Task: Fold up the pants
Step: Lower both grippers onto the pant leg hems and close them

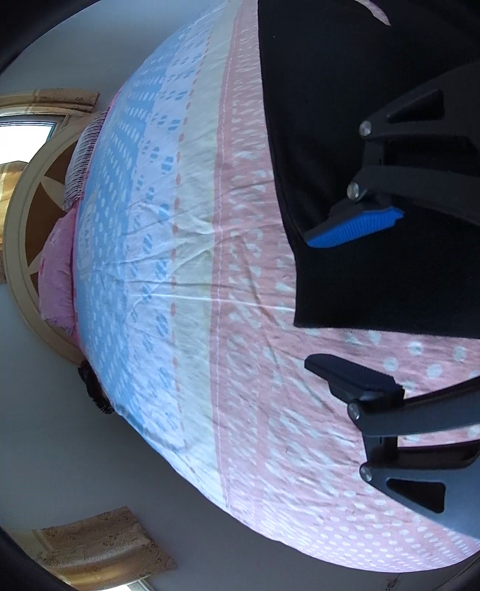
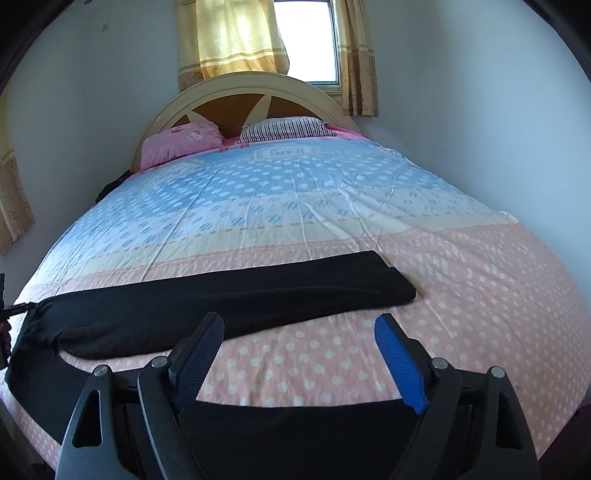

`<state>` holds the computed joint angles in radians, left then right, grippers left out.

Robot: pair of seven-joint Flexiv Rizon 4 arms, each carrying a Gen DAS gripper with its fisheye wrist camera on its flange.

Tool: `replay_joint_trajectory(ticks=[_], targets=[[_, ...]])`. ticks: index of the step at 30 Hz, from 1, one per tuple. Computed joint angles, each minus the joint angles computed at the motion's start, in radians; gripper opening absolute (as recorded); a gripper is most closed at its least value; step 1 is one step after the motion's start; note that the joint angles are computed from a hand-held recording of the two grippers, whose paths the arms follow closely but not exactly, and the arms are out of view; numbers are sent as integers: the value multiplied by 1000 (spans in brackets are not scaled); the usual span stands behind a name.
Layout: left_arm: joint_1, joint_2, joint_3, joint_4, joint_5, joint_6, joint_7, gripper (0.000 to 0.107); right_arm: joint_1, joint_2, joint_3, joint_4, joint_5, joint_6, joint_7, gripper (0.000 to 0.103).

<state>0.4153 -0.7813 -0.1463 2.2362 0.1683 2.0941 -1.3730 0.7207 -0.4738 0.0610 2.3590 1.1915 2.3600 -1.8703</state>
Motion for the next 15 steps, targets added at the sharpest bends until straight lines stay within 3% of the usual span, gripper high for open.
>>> replay_joint_trajectory(ticks=[3,6,7,10,12,15], targets=[[11,-17,-17,-20,9,-41,17,52,-85,2,-11,16,-79,-50,79,84],[75,-31,-74,-30,41,-59,23,40,-114,11,-86,23,-133,-136,122,66],[97,-33,-93,-32,50,-70,26,34,-125,16,-106,25,-155,-170,134,64],[149,-38,-141,-39,62,-105,33,33,-199,10,-148,21,-239,-245,190,64],[152,-36,-144,-41,59,-112,46,33,-193,2,-178,23,-262,-259,210,64],[95,-23,-91,-42,15,-90,47,46,-307,-9,-155,3,-354,-323,268,64]])
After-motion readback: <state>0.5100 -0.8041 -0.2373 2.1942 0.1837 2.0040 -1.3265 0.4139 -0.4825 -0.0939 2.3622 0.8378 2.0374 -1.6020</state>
